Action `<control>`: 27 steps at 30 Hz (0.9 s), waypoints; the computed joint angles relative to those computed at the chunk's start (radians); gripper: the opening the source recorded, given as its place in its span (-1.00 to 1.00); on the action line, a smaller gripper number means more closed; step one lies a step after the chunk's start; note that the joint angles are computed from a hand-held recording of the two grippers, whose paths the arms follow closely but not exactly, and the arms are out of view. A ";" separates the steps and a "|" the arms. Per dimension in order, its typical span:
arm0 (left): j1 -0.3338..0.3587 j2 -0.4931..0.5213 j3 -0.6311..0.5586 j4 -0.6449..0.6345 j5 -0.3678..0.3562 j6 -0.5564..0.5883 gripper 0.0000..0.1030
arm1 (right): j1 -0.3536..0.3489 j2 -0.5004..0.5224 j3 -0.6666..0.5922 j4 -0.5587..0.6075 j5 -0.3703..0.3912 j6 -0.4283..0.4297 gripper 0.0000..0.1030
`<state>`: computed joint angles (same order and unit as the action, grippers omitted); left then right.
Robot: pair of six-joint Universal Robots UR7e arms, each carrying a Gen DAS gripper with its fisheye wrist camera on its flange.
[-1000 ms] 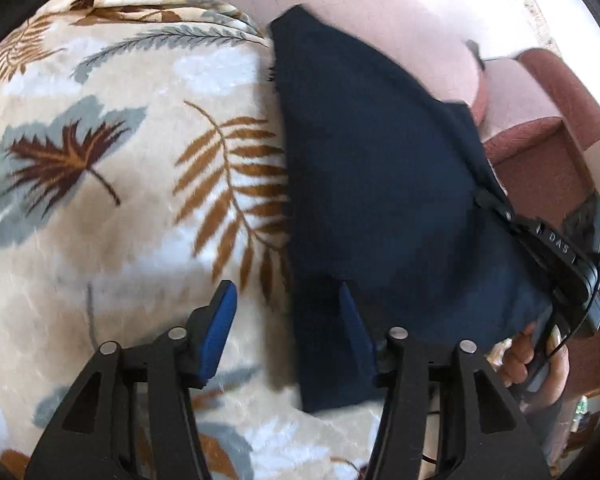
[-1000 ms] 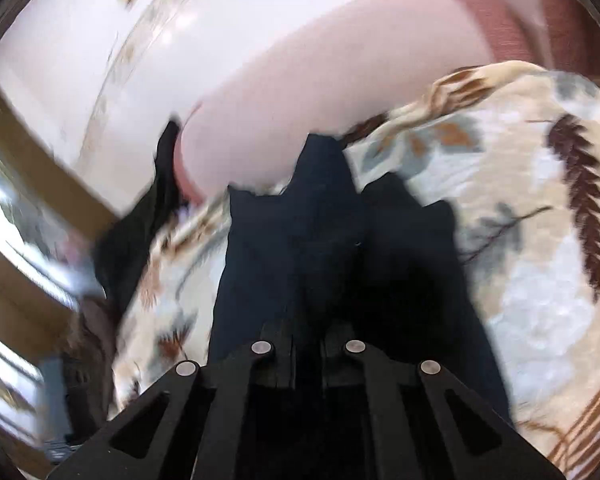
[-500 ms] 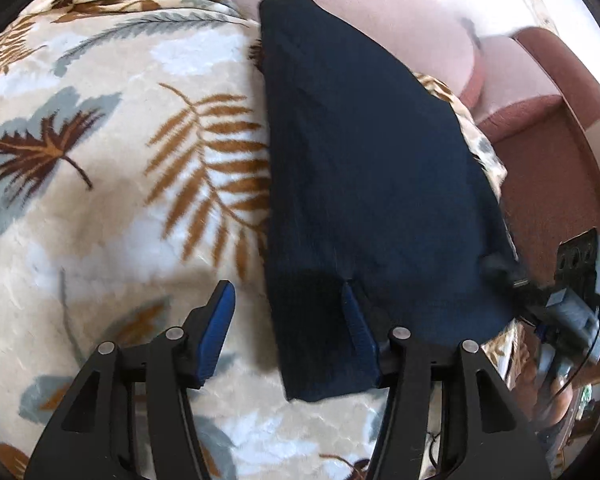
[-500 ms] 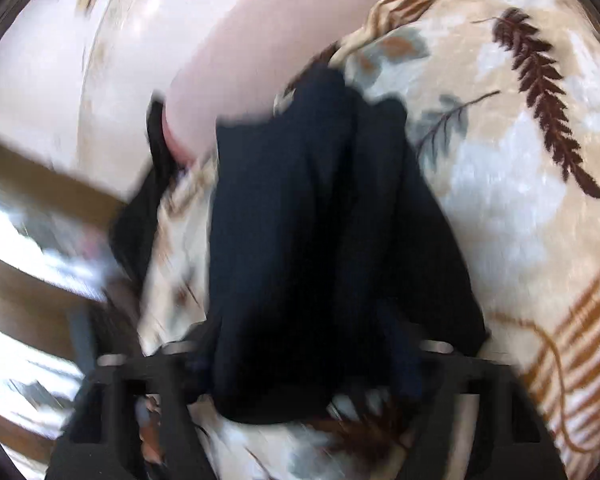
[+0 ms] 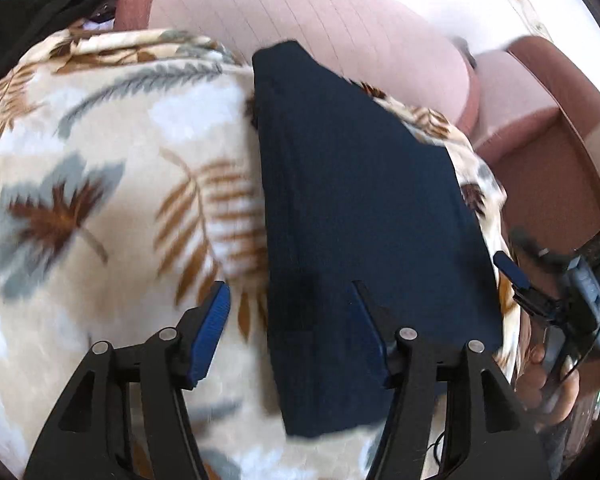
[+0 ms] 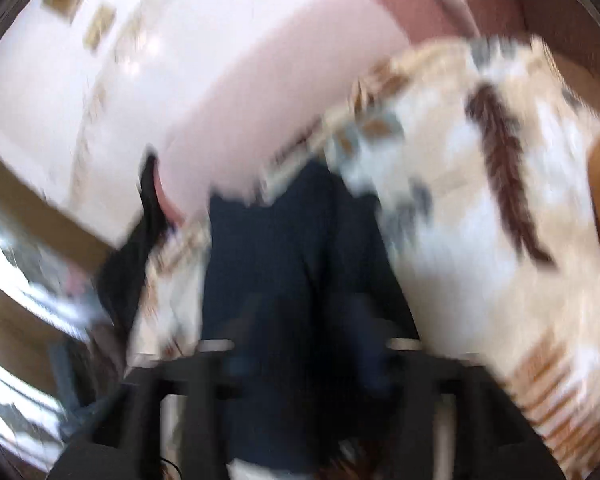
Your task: Fold large clothes
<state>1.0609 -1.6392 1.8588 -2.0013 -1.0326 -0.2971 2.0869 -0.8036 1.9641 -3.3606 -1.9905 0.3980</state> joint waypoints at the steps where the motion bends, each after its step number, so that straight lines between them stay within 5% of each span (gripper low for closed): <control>1: 0.006 0.024 -0.018 -0.002 0.001 -0.001 0.15 | -0.014 0.018 -0.031 -0.005 0.022 0.006 0.42; 3: 0.024 0.095 -0.068 0.000 0.011 -0.012 0.15 | -0.043 0.056 -0.102 0.057 0.068 0.037 0.42; 5: 0.024 0.126 -0.075 -0.005 0.038 -0.023 0.15 | -0.058 0.105 -0.189 0.193 0.038 0.097 0.40; 6: 0.021 0.143 -0.074 -0.022 0.061 -0.016 0.15 | -0.063 0.120 -0.212 0.236 0.020 0.112 0.05; 7: 0.021 0.143 -0.068 -0.034 0.069 -0.004 0.15 | -0.069 0.138 -0.233 0.237 0.034 0.091 -0.78; 8: 0.020 0.150 -0.064 -0.053 0.081 0.013 0.15 | -0.076 0.147 -0.237 0.197 0.073 0.032 -0.88; 11: 0.023 0.168 -0.046 -0.104 0.109 0.059 0.16 | -0.044 0.168 -0.235 0.056 -0.008 -0.118 -0.91; 15: 0.037 0.194 -0.055 -0.099 0.099 0.043 0.16 | -0.110 0.171 -0.214 0.161 -0.010 -0.013 -0.88; 17: 0.032 0.192 -0.050 -0.097 0.114 0.043 0.16 | -0.111 0.164 -0.189 0.092 0.021 -0.011 -0.76; 18: 0.028 0.190 -0.046 -0.098 0.122 0.047 0.16 | -0.101 0.151 -0.177 0.073 0.014 -0.005 -0.49; 20: 0.021 0.181 -0.039 -0.095 0.130 0.052 0.16 | -0.068 0.124 -0.158 0.057 -0.040 -0.007 -0.42; 23: 0.008 0.151 -0.020 -0.076 0.126 0.039 0.16 | -0.029 0.097 -0.112 -0.040 -0.031 -0.116 -0.36; 25: 0.000 0.107 0.021 -0.086 0.100 0.028 0.16 | -0.005 0.085 -0.065 -0.091 -0.025 -0.182 -0.10; 27: 0.000 0.065 0.079 -0.095 0.083 -0.001 0.17 | 0.005 0.094 -0.051 -0.049 -0.073 -0.223 -0.07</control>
